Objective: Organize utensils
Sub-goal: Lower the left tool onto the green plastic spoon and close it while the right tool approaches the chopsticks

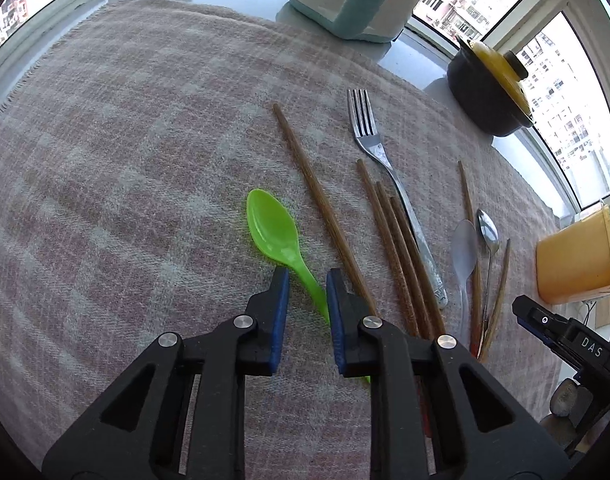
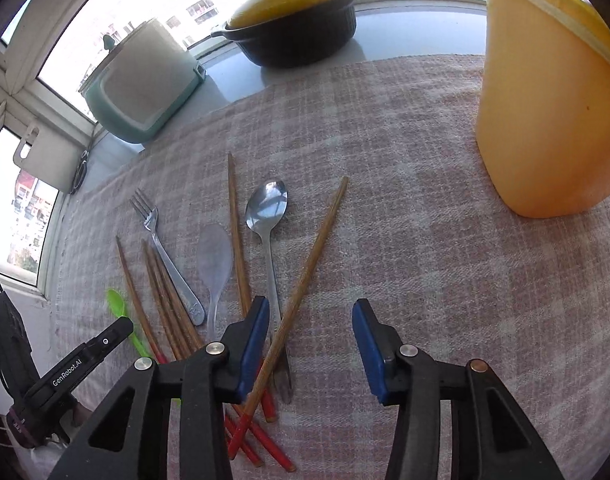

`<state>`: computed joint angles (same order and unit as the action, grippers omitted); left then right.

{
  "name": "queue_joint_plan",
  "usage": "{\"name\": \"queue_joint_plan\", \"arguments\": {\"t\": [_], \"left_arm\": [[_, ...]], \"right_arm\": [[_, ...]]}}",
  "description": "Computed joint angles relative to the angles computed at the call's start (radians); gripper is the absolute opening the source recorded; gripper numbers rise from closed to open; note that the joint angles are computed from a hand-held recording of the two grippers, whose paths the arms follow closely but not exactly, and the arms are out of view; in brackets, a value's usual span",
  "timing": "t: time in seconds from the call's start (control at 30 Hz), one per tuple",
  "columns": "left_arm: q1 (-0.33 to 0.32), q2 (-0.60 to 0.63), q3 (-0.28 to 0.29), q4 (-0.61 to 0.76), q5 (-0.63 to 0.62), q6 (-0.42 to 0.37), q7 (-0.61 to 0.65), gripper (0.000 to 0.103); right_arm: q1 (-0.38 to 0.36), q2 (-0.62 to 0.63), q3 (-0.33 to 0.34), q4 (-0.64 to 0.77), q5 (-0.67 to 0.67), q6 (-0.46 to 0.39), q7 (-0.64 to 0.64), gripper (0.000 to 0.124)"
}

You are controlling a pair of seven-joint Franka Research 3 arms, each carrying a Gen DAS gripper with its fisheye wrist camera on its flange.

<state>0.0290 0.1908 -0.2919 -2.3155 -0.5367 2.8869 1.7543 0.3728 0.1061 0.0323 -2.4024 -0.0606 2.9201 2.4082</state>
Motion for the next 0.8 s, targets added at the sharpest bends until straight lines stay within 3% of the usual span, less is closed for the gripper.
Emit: {"name": "queue_joint_plan", "arguments": {"t": [0.37, 0.8], "left_arm": [[0.01, 0.002, -0.01, -0.018, 0.076, 0.052, -0.011, 0.011], [0.032, -0.009, -0.024, -0.031, 0.012, 0.056, 0.072, 0.009]], "right_arm": [[0.011, 0.069, -0.024, 0.103, -0.044, -0.099, -0.007, 0.038], [0.017, 0.175, -0.041, 0.281, -0.071, -0.293, -0.019, 0.03]]}}
